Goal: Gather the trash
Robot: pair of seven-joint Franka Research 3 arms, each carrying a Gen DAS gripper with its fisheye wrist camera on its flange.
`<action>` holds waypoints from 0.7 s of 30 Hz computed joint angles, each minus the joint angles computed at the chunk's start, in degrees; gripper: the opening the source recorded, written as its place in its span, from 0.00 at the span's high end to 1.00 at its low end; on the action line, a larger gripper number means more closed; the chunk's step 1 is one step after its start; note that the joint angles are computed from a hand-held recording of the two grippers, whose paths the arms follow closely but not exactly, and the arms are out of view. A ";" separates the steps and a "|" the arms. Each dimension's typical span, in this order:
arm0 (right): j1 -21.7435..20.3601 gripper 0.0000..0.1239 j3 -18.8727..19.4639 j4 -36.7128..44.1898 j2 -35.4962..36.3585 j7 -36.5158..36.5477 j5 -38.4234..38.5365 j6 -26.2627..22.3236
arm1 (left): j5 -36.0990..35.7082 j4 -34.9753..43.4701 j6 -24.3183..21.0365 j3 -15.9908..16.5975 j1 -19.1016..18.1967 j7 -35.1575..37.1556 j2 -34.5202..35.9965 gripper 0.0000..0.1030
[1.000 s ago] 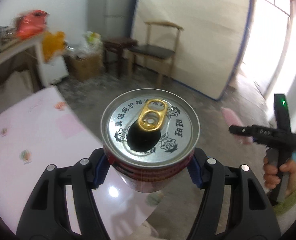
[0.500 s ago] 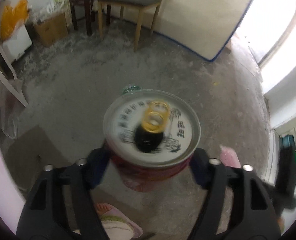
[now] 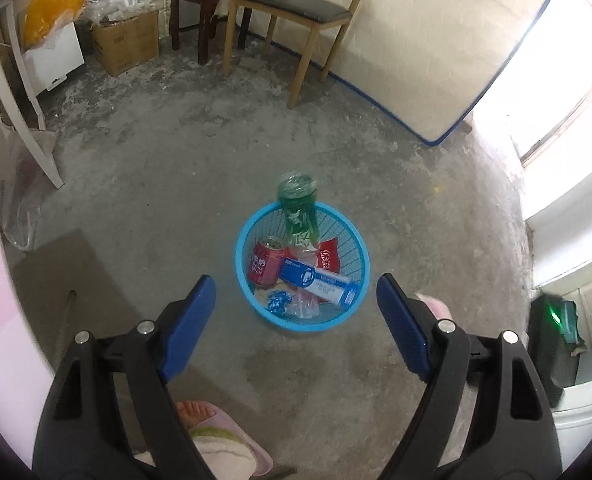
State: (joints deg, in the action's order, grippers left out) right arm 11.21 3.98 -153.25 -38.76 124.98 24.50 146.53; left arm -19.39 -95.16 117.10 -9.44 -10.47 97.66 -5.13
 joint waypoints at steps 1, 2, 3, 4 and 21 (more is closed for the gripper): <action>0.30 0.36 -0.31 1.16 1.53 -0.82 0.02 0.62 | -0.42 -0.75 -0.18 0.42 0.28 0.87 -1.41 0.24; 0.59 0.36 -0.60 2.24 2.89 -1.72 0.03 1.14 | -0.71 -1.64 -0.11 0.89 0.50 1.76 -2.99 0.24; 0.67 0.36 -0.72 3.61 4.58 -2.53 -0.16 1.69 | -0.79 -2.63 -0.16 1.44 0.69 2.60 -4.86 0.24; 0.53 0.36 -0.72 5.27 6.56 -3.19 -0.62 2.04 | -0.98 -3.25 -0.29 1.96 0.74 3.20 -6.10 0.24; -1.16 0.27 -0.85 19.95 30.51 0.40 -15.85 2.63 | 4.65 -26.05 -0.43 12.16 2.43 3.01 -37.22 0.19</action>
State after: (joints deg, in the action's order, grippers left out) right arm 10.05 3.13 -133.30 -8.25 125.38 8.64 149.16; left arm -14.73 -121.21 116.67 2.72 -8.05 100.67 -42.35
